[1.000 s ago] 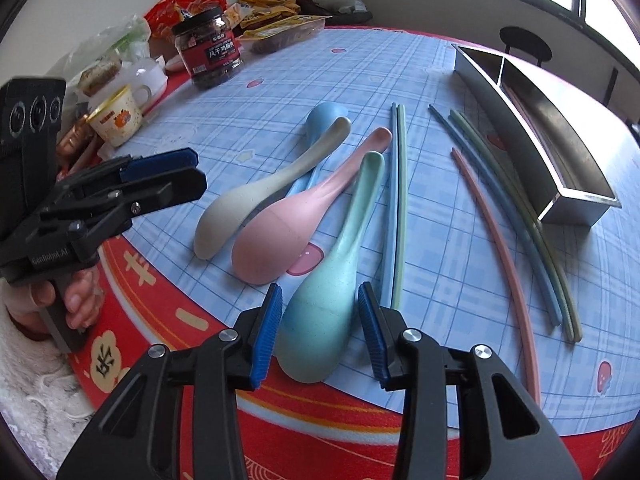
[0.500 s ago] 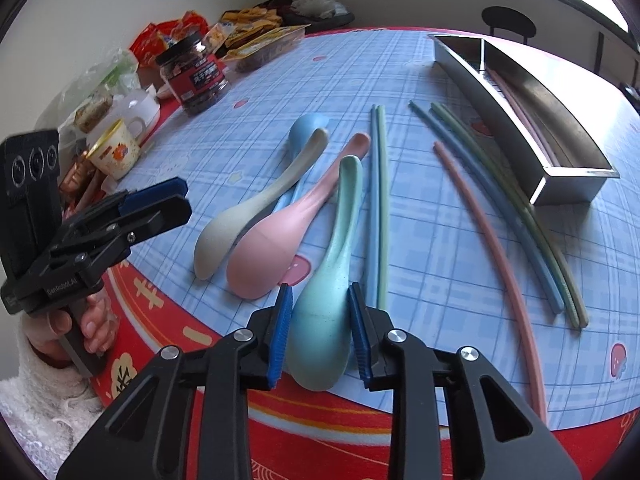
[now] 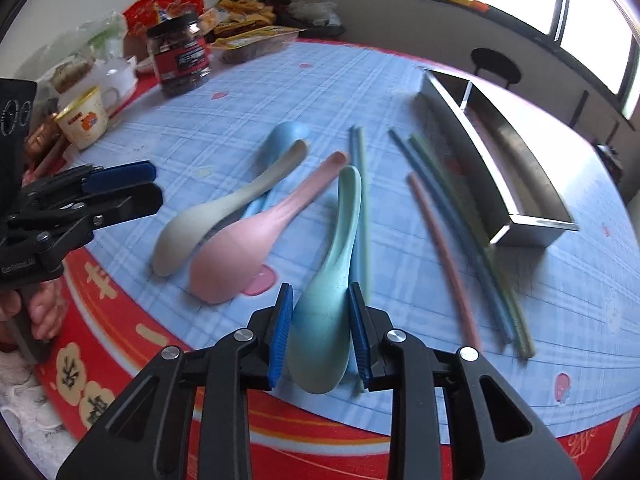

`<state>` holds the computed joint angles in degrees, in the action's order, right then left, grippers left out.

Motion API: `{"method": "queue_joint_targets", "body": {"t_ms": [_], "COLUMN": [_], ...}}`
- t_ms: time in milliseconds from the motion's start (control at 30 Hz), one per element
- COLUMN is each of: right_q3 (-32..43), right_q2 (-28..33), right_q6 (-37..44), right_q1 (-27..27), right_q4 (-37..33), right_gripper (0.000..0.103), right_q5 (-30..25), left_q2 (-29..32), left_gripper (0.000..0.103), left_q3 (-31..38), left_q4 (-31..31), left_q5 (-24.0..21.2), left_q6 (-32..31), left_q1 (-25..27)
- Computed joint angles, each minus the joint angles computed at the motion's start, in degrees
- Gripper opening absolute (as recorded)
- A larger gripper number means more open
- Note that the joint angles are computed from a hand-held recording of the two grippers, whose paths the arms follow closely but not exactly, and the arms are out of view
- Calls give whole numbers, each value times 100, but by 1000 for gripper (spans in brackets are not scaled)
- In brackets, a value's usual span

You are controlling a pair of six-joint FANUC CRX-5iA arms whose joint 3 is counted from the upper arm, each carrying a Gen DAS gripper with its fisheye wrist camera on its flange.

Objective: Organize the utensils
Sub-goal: 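Close the left tool on the beige spoon handle while the right tool holds the teal spoon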

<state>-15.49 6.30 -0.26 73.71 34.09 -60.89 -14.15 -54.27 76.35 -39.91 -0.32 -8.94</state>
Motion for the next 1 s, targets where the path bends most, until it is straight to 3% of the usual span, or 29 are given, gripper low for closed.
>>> {"method": "queue_joint_targets", "body": {"t_ms": [67,267,433,500,800,1000], "right_q3": [-88,-909,-1495,-1650,-1091,-1155], "right_q2": [-72,-630,-975,-1054,-575,-568], "right_q6": [-59,-948,-1891,-2207,-1486,-1396], "right_q1": [-20,-254,-327,-330,-125,-87], "right_q4": [-36,85,624,910,946,1073], "right_gripper": [27,27,19,10,10,10], "right_q5": [183,1597,2192,2273,1120,1097], "left_q2": [14,21,23,27,122,497], "left_gripper": [49,46,45,44,42,40], "left_q3": [6,11,13,34,222,612], "left_q4": [13,-14,-61,-162,-918,-1578], "left_q5": [-8,-42,-18,-12,36,-388], "left_q6": [4,18,48,101,492,1151], "left_q1": [3,30,18,20,10,209]}}
